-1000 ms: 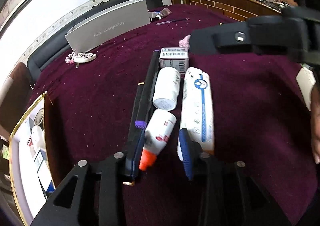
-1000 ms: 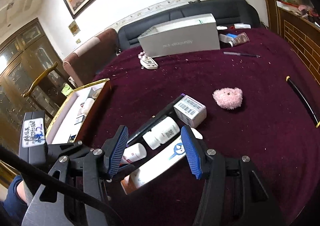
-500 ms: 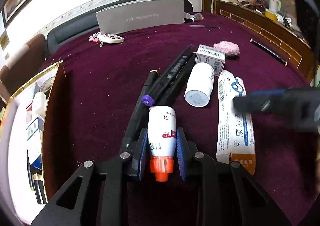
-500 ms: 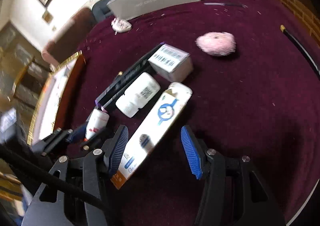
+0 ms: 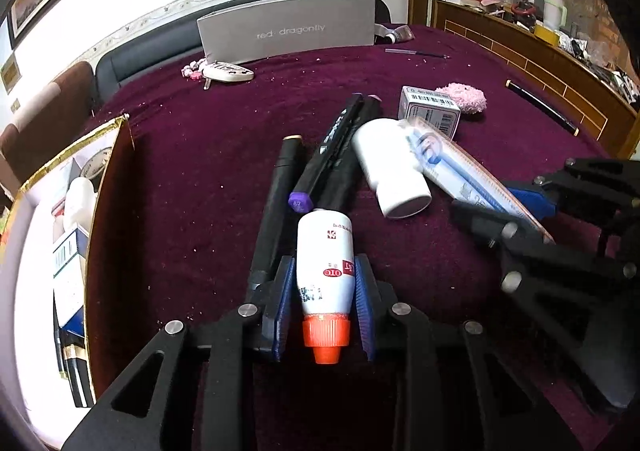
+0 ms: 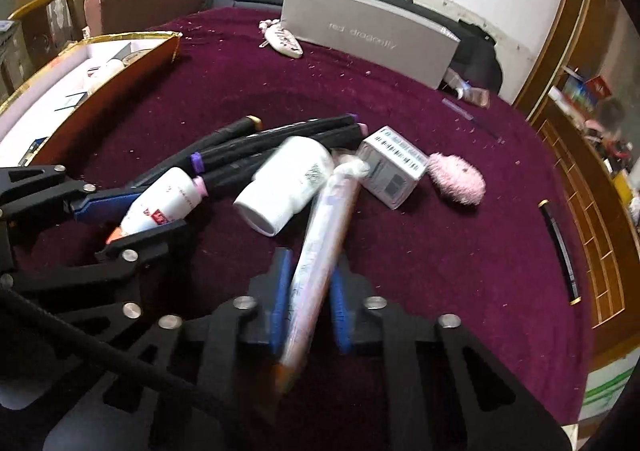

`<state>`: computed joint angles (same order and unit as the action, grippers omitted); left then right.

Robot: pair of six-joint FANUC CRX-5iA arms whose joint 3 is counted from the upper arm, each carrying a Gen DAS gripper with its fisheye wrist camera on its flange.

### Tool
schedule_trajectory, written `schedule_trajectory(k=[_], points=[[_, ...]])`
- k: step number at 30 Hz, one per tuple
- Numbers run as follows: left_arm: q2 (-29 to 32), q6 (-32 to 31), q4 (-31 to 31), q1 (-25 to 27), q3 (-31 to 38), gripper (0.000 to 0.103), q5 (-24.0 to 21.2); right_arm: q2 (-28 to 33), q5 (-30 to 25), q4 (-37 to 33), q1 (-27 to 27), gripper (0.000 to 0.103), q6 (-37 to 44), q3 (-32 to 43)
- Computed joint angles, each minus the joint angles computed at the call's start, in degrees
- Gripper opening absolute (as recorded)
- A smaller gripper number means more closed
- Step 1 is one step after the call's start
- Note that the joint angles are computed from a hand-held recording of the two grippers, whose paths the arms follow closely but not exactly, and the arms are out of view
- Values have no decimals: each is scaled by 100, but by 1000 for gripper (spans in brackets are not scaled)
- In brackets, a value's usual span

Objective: Organize objects
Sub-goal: 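Grasp the white-blue toothpaste box with the right gripper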

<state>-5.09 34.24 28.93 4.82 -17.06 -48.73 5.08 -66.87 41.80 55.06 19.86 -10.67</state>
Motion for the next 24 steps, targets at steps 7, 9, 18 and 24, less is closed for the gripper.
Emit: schedule_trajectory(k=[7,9,18,24], points=[[-20,-60,55,-4,-35,22,22,41,-34,164,53,11,-67,13],[-23,-58,60,-3,-39,22,27,36,-38,218,66,11,-88,-1],[-57,-100,111,2,-84,22,83,123,-391,1031,209,11,-467,-127],[-209,-320,301,-13,-265,22,281,7,-314,1218,167,11,-727,-251]])
